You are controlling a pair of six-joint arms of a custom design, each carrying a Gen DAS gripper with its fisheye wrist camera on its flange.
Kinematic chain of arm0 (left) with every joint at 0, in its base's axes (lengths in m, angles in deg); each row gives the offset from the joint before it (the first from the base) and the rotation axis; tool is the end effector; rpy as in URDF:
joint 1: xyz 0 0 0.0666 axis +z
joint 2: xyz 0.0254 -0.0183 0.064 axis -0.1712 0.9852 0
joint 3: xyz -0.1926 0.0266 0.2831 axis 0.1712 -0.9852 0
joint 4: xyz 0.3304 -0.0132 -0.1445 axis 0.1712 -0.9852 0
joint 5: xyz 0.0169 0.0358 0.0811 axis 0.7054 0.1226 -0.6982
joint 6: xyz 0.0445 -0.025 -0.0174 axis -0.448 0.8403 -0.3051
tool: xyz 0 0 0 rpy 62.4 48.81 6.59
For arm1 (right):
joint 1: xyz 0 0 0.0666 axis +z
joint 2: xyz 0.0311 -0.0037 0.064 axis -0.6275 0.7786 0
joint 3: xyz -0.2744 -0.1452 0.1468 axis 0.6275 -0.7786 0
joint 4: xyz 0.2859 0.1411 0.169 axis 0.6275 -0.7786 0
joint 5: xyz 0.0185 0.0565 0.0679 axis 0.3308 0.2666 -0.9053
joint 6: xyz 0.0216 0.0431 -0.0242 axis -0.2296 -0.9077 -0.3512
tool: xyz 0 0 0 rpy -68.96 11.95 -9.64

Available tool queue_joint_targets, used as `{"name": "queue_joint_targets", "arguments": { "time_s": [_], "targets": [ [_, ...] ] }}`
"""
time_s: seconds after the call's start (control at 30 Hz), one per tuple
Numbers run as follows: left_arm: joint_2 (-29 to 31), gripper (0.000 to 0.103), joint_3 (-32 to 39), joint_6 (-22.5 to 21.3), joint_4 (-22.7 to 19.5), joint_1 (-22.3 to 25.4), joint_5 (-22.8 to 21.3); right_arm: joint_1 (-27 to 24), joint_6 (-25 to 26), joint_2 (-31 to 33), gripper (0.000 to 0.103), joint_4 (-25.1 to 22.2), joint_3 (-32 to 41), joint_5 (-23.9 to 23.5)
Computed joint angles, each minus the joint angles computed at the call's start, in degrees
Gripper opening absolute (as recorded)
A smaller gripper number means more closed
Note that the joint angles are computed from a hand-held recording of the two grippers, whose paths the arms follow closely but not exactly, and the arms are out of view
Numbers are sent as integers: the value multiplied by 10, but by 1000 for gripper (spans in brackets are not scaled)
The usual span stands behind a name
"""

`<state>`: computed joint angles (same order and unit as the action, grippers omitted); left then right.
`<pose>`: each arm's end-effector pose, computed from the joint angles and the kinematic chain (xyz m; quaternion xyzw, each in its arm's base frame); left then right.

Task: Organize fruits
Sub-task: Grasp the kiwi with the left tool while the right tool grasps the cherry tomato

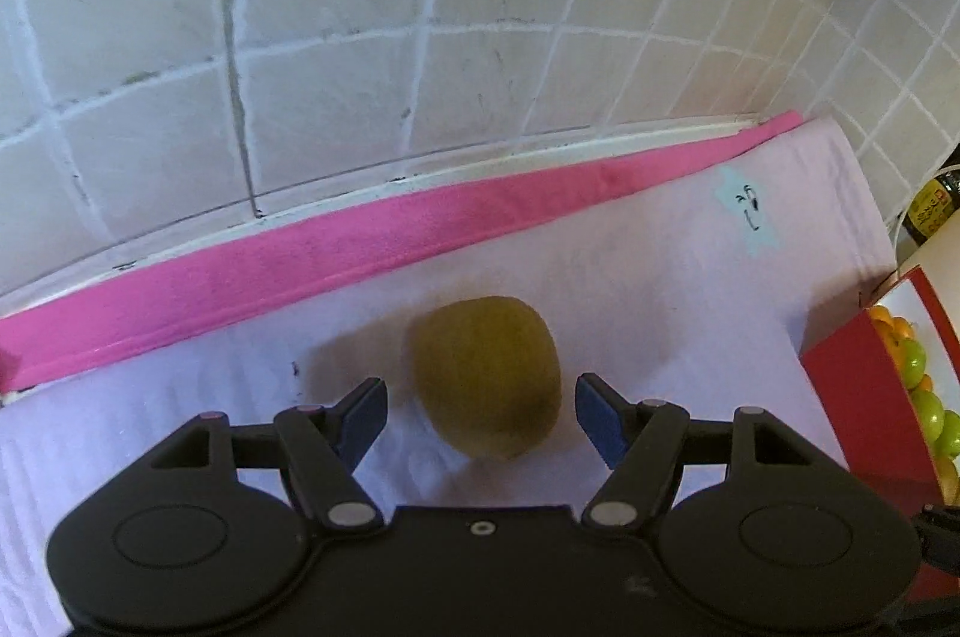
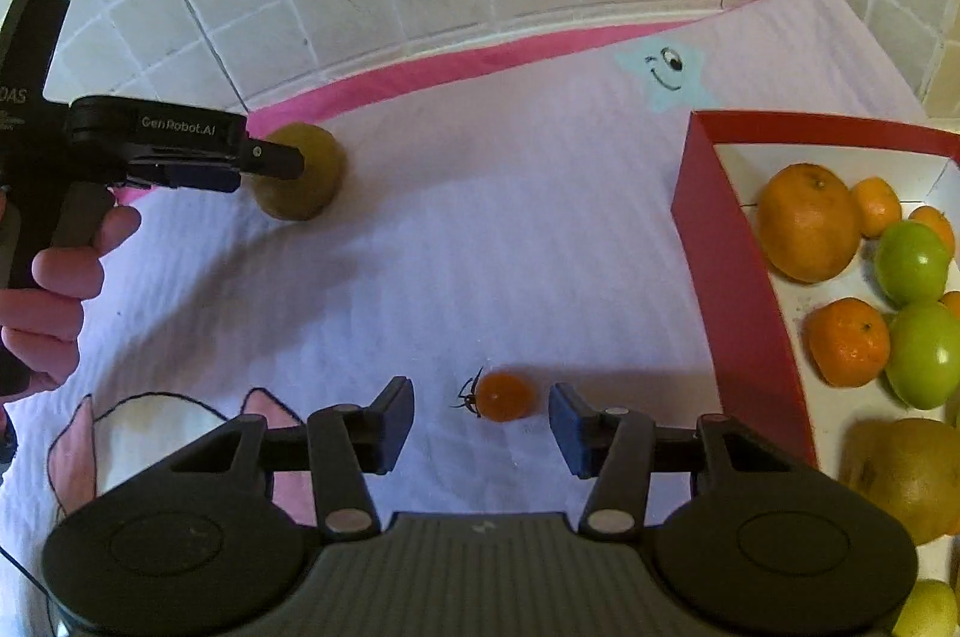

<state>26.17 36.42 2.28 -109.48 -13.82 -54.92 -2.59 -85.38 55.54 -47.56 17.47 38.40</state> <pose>0.3877 -0.0334 0.2939 -0.0010 0.9466 -0.1119 0.3024 0.3028 0.2185 0.3107 -0.1030 0.9609 0.0952 0.2386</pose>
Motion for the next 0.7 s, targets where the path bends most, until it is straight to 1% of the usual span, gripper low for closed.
{"name": "queue_joint_targets", "arguments": {
  "time_s": [0.1, 0.17, 0.23, 0.37, 0.47, 0.5, 0.6, 0.63, 0.67, 0.7],
  "targets": [
    [12, 82, 1, 0, 7, -6, -7, 3, -1, 9, 45, 2, -2, 0],
    [18, 82, 1, 1, 12, -8, -8, 8, -5, 12, 40, 4, -2, 15],
    [24, 82, 2, 6, 18, -11, -12, 11, -6, 20, 40, 7, 0, 25],
    [35, 82, 10, 12, 26, -17, -18, 8, -10, 28, 37, 10, 0, 20],
    [41, 82, 16, 11, 24, -20, -23, 8, -12, 26, 32, 13, -4, 25],
    [43, 82, 16, 11, 25, -22, -27, 8, -12, 25, 27, 14, -5, 26],
    [44, 81, 16, 14, 27, -25, -32, 8, -12, 22, 25, 16, -7, 27],
    [44, 79, 16, 13, 28, -25, -33, 10, -13, 22, 25, 16, -7, 29],
    [42, 69, 14, 12, 29, -27, -40, 11, -15, 22, 25, 16, -7, 31],
    [40, 70, 13, 7, 28, -28, -47, 13, -16, 23, 25, 15, -6, 33]
  ]
}}
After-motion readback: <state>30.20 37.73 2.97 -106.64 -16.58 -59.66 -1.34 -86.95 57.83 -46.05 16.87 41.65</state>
